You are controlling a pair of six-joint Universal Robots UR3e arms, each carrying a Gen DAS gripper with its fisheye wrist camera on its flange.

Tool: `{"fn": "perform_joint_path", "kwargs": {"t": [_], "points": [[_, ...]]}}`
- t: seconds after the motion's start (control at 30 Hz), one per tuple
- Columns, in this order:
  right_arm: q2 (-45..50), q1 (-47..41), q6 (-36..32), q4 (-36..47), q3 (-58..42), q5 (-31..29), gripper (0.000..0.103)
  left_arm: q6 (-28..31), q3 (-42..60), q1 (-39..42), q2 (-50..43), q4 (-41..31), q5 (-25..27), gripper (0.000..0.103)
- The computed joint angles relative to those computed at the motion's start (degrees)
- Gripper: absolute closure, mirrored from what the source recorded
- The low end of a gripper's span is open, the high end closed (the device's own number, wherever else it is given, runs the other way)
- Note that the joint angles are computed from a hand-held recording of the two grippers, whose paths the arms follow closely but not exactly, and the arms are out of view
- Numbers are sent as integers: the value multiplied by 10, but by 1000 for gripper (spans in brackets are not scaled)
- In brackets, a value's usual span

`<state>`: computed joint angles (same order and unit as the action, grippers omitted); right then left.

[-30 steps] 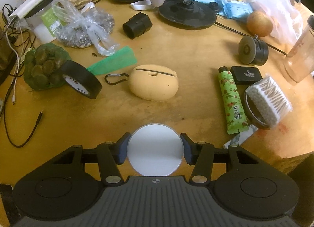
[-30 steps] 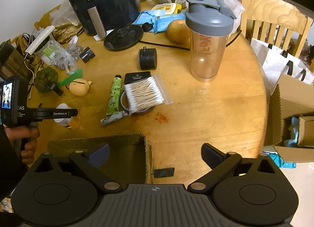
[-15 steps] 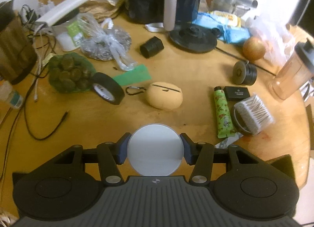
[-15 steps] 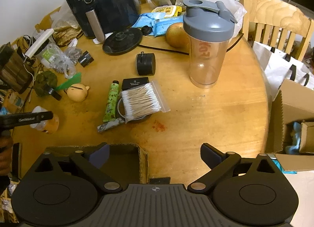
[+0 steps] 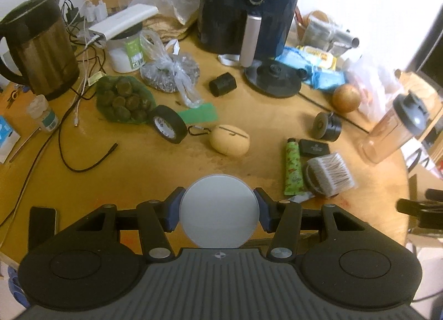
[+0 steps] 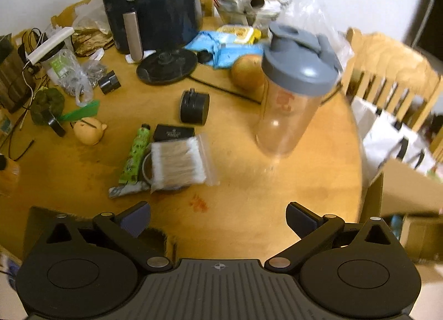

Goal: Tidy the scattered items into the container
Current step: 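Grasp the bag of cotton swabs with the right gripper while the left holds the jar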

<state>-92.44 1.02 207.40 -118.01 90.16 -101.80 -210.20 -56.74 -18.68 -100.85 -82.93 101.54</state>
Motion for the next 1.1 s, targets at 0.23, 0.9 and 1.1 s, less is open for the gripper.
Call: {"fn": "perform_joint_path", "kwargs": {"t": [0.23,0.9,1.1], "points": [[28,-43,-68,-41,-20,68,0,-29,30,-17,-2,-11,15,51],[95,-105,-151,-184,40,185,0,-98,-13,-35,42,-19,26,51],[155,-102,-165,-208,9,203,1,-98,-28,-31,50,-18,18,51]]}}
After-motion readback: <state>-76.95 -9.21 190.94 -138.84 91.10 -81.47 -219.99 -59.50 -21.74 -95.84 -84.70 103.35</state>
